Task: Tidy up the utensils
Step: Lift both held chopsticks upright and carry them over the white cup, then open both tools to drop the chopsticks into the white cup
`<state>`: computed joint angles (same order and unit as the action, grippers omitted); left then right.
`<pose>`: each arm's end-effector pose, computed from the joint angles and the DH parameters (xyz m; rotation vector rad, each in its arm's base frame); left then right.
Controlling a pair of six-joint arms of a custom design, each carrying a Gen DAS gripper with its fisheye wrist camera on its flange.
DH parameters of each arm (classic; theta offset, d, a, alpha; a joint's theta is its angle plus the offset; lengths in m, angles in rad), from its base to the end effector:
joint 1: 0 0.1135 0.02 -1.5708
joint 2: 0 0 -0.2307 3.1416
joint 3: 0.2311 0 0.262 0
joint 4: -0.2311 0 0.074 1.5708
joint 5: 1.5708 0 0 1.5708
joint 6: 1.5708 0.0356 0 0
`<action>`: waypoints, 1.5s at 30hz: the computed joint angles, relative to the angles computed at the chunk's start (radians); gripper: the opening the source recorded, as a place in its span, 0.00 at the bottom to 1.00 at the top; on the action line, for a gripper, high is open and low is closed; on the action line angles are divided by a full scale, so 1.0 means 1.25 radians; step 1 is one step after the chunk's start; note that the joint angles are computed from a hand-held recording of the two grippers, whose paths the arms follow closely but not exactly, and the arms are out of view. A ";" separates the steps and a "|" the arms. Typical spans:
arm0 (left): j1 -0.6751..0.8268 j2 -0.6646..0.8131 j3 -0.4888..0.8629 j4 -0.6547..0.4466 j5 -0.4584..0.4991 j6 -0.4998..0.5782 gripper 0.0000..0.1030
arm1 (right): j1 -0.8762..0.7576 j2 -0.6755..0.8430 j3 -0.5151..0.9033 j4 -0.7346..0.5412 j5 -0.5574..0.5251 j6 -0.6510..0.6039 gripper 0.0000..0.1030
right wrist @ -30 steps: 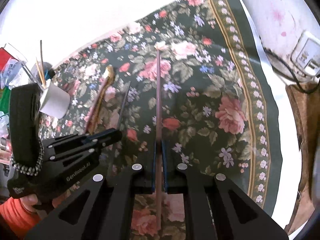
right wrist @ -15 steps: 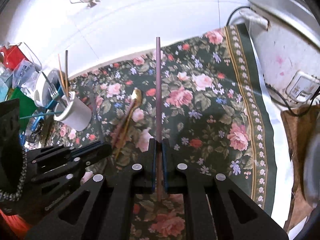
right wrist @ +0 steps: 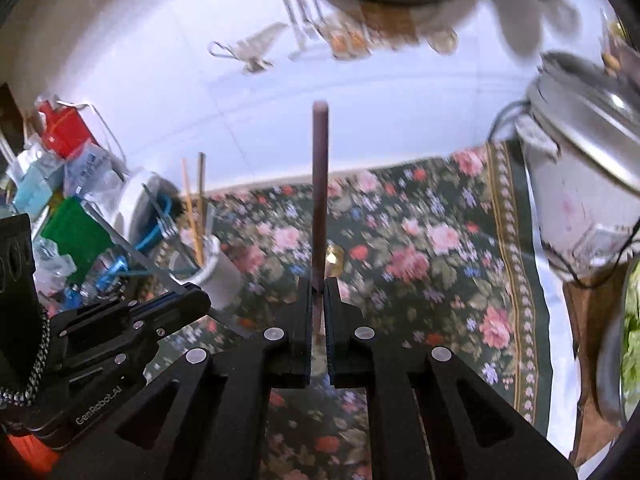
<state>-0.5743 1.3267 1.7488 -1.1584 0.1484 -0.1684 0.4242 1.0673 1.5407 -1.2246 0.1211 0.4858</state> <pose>0.2097 -0.1420 0.4232 0.5517 2.2952 -0.5429 0.1733 0.0736 0.4106 0.1334 2.3330 0.3187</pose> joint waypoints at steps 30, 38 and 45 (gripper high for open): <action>0.464 0.259 0.412 -0.118 0.168 0.175 0.03 | 0.185 0.498 0.566 0.029 0.046 -0.031 0.05; 0.499 0.277 0.261 -0.059 0.184 0.196 0.03 | 0.171 0.573 0.523 0.041 -0.005 -0.007 0.05; 0.507 0.284 0.187 -0.051 0.198 0.205 0.03 | 0.166 0.610 0.465 0.040 -0.020 0.015 0.05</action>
